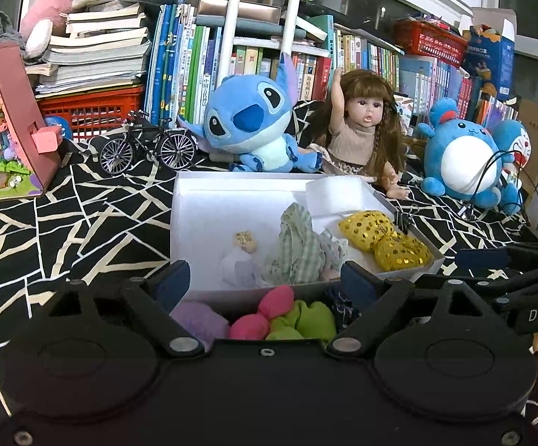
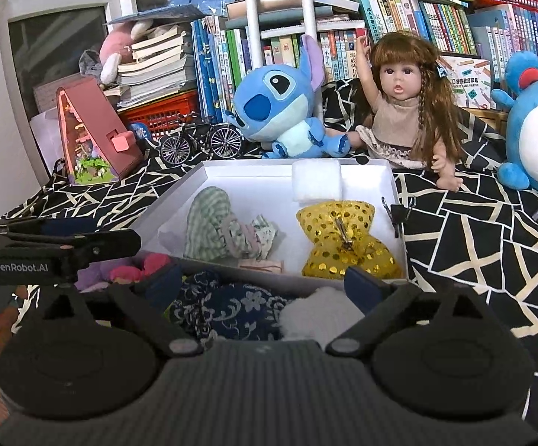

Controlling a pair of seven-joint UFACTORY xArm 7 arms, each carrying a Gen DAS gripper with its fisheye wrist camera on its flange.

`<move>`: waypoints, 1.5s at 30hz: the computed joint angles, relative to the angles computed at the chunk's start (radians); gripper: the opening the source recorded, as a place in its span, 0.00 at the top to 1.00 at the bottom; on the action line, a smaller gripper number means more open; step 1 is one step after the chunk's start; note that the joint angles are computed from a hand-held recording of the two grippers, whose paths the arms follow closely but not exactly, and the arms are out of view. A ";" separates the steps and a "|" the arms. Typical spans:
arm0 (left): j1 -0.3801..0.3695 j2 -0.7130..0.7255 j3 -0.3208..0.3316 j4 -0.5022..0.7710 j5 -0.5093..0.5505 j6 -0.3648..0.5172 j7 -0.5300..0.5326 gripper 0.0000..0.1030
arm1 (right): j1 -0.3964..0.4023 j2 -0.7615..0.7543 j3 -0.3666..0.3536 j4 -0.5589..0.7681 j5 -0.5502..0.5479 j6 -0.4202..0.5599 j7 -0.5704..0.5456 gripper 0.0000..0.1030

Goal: Organize soft objects
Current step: 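Move both tools back from the box to the pile of soft items, then grasp the white fluffy pompom with the right tool while the left tool grasps the pink cloth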

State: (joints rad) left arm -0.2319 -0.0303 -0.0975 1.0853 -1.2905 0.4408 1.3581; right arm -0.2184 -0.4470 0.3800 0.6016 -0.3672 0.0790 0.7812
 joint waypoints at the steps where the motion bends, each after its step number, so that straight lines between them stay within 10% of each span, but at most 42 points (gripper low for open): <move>1: 0.000 -0.002 0.000 -0.004 0.000 0.001 0.000 0.15 | -0.004 -0.004 0.004 -0.005 -0.002 -0.001 0.004 0.04; 45: 0.004 -0.136 0.053 -0.226 -0.178 -0.029 0.233 0.13 | -0.205 -0.226 0.240 -0.217 0.057 -0.073 0.120 0.00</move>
